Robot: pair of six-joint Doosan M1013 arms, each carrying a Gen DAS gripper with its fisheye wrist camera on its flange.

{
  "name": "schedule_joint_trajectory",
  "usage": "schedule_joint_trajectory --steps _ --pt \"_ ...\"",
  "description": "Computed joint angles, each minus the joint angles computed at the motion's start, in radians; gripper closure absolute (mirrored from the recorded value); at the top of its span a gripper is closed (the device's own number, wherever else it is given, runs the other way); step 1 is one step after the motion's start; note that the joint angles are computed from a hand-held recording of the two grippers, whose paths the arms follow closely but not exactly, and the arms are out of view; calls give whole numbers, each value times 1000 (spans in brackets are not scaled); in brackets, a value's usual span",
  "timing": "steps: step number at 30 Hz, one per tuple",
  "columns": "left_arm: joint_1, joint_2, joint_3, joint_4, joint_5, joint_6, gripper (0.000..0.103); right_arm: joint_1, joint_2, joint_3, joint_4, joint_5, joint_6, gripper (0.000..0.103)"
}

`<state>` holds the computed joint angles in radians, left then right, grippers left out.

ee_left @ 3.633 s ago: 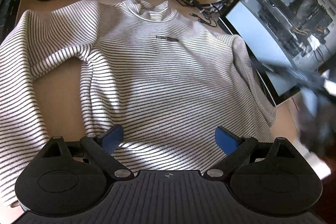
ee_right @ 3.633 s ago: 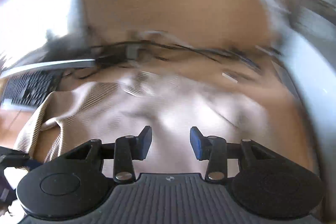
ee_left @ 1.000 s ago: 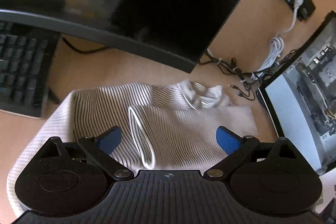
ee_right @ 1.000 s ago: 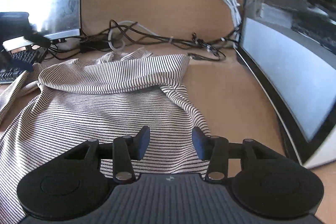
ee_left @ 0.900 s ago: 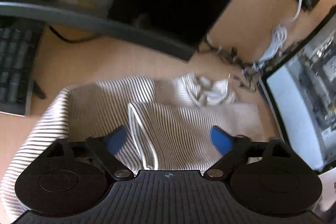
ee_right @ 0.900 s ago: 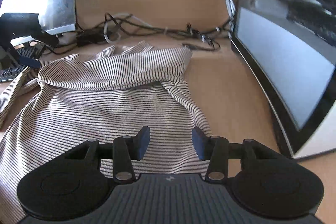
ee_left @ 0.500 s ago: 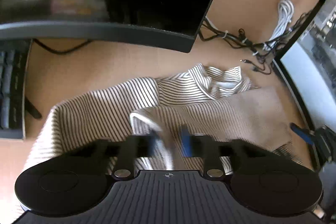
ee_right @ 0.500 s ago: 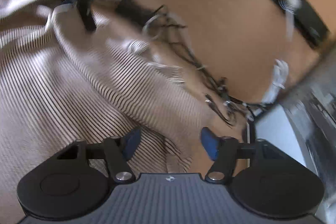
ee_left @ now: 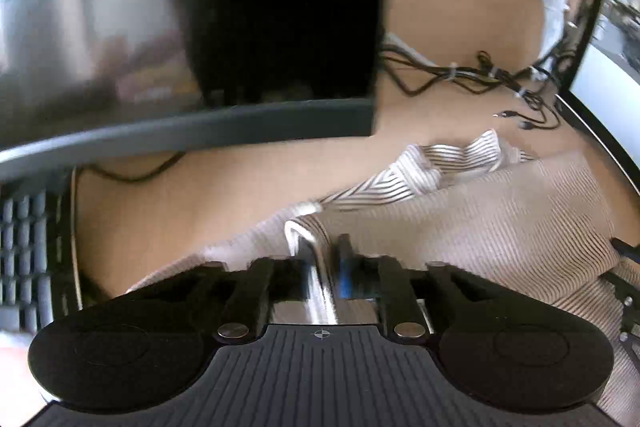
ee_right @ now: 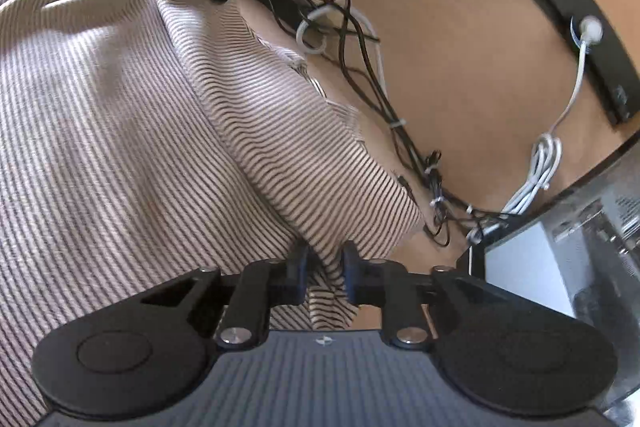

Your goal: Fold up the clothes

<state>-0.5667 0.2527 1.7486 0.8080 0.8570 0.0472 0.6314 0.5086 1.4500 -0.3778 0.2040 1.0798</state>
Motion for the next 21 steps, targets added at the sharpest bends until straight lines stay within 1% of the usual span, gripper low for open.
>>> schedule_joint_trajectory --steps 1,2,3,4,5,6,7,8,9,11,12,14,15,18,19,21 --pt "4 -18 17 -13 -25 -17 65 -2 -1 -11 66 26 -39 83" --pt "8 -37 34 -26 -50 -33 64 -5 -3 -26 157 57 -85 82" --pt "2 -62 60 -12 -65 -76 59 -8 -6 -41 235 90 -115 81" --pt "-8 -91 89 17 -73 -134 48 -11 -8 -57 301 123 -132 77" --pt "-19 -119 118 47 -79 -193 43 -15 -10 -73 356 158 -139 73" --pt "-39 -147 140 80 -67 -254 38 -19 -17 -84 463 186 -179 71" --pt "-62 -172 157 103 -44 -299 32 -23 -21 -95 560 219 -209 66" --pt "-84 -194 175 109 -10 -326 28 -27 -22 -114 653 266 -223 63" --pt "-105 -216 193 107 29 -348 22 -28 -19 -133 736 319 -228 63" --pt "-150 -259 228 101 112 -391 21 -32 -9 -172 880 423 -211 63" --pt "-172 -278 244 90 156 -431 21 -24 -7 -180 941 460 -235 63" --pt "-219 -319 274 66 239 -534 21 7 -11 -170 1006 475 -359 63" --pt "-242 -339 289 64 269 -592 20 31 -21 -151 1036 474 -458 63" --pt "-293 -385 317 71 345 -692 17 81 -16 -149 1080 553 -625 63" --pt "-309 -395 323 77 366 -711 15 101 -10 -152 1074 581 -653 63" --pt "-331 -407 329 94 381 -739 12 140 -4 -149 1016 574 -661 63"
